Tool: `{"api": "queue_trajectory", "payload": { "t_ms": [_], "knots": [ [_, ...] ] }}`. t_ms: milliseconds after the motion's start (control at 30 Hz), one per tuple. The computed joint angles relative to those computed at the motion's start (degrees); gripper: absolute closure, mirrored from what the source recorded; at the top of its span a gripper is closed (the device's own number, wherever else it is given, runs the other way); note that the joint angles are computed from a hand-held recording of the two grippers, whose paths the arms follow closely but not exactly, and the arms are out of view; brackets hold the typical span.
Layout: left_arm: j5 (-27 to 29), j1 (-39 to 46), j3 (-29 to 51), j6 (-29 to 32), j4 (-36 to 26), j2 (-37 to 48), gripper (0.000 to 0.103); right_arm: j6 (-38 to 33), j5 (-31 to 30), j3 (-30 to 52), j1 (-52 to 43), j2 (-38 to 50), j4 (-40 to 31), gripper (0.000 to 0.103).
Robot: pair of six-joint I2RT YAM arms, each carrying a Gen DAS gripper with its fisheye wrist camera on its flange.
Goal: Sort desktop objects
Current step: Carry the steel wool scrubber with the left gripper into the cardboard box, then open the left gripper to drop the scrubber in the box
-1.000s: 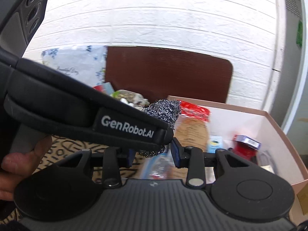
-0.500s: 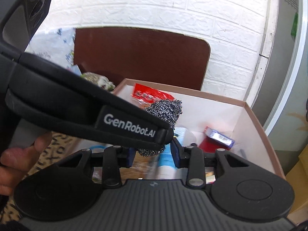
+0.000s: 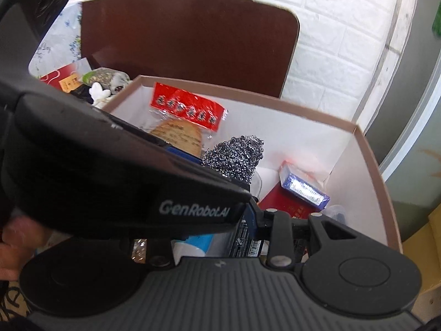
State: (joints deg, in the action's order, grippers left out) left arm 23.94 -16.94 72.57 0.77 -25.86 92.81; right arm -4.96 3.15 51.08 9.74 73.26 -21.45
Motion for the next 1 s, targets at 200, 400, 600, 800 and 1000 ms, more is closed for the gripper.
{"api": "queue_trajectory", "payload": {
  "t_ms": [200, 400, 600, 800, 1000],
  "knots": [
    [0.0, 0.0, 2.4, -0.8, -0.6, 3.1, 0.062, 0.2, 0.1, 5.1, -0.3, 4.8, -4.7, 0.065],
    [-0.2, 0.3, 0.3, -2.7, 2.9, 1.7, 0.029, 1.1, 2.6, 9.0, -0.3, 9.0, -6.3, 0.044],
    [2.2, 2.0, -0.6, -1.6, 2.3, -0.9, 0.014, 1.4, 2.1, 6.5, -2.8, 4.4, -5.5, 0.021],
    [2.9, 3.8, -4.3, 0.0, 2.8, -6.3, 0.011, 3.0, 3.6, 2.5, -1.5, -2.1, -4.2, 0.011],
    [2.2, 5.2, -9.8, 0.5, 3.7, -14.2, 0.006, 8.7, 6.3, -3.5, 2.3, -9.8, -1.4, 0.01]
  ]
}}
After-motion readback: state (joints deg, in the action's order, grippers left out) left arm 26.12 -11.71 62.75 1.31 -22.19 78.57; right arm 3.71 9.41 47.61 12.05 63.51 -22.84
